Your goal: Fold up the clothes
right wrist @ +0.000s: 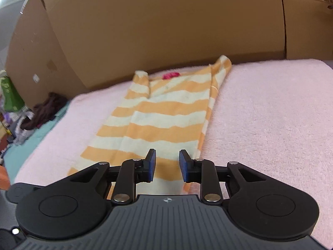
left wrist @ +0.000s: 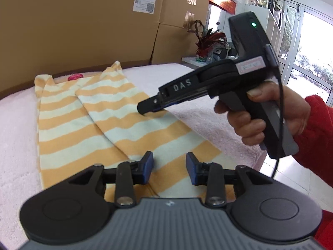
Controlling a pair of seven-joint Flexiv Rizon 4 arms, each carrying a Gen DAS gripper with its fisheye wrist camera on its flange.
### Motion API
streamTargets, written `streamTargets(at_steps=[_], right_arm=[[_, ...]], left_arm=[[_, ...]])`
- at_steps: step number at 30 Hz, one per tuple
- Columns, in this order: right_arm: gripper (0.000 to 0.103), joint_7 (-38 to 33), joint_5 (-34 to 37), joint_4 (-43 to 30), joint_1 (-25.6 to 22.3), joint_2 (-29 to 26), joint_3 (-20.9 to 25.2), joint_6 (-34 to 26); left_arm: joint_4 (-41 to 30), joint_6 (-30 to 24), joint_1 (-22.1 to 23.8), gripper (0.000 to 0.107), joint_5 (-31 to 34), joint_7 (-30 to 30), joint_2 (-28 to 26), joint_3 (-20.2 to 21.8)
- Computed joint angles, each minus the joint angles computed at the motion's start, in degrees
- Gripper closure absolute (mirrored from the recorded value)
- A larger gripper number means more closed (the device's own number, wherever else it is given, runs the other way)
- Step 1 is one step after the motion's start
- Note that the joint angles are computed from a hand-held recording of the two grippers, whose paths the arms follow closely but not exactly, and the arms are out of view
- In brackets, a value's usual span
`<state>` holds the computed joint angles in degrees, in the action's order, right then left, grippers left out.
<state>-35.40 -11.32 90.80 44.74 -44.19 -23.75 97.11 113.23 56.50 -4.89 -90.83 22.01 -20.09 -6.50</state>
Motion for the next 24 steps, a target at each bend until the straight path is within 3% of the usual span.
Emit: streamTargets(at_steps=[2, 8, 13, 18, 20, 22, 24], right_arm=[[0.081, -1.0, -0.9, -1.3, -2.1, 0.2, 2.0, -0.8], [0.075, 1.8, -1.0, -9.5, -1.4, -5.4, -6.8, -3.2], [0.075, 4.7, -3.4, -21.4, -10.6, -10.8, 0.7, -6.5], [0.075, 6.0, -7.1, -32.2, -15.8, -16.6, 4.7, -10.1], [0.075, 3.8, -8.6, -36.0, -18.7, -17.7, 10.3, -14.5], [0.093, 0.8, -8.9, -37.0, -20.9, -17.8, 15.5, -14.9], [0.101, -4.3, -7.9, -37.0, -23.7, -17.9, 22.1, -11.0]], left_arm=[[0.0, -1.1, 0.4, 0.064, 0.9, -0.4, 0.2, 0.2], [-3.3, 1.2, -0.2, 0.052, -0.3, -0.9, -1.4, -0.8], [-4.7, 1.9, 0.0, 0.051, 2.9, -3.9, -2.7, -1.2], [-5.7, 1.1, 1.2, 0.051, 6.2, -8.2, -3.6, -1.8], [-5.9, 0.5, 1.8, 0.049, 7.4, -9.5, -3.5, -1.9], [-6.4, 0.0, 2.4, 0.049, 8.6, -10.2, -3.4, -2.0], [-8.1, -1.1, 3.5, 0.046, 9.7, -11.4, -3.6, -2.0]])
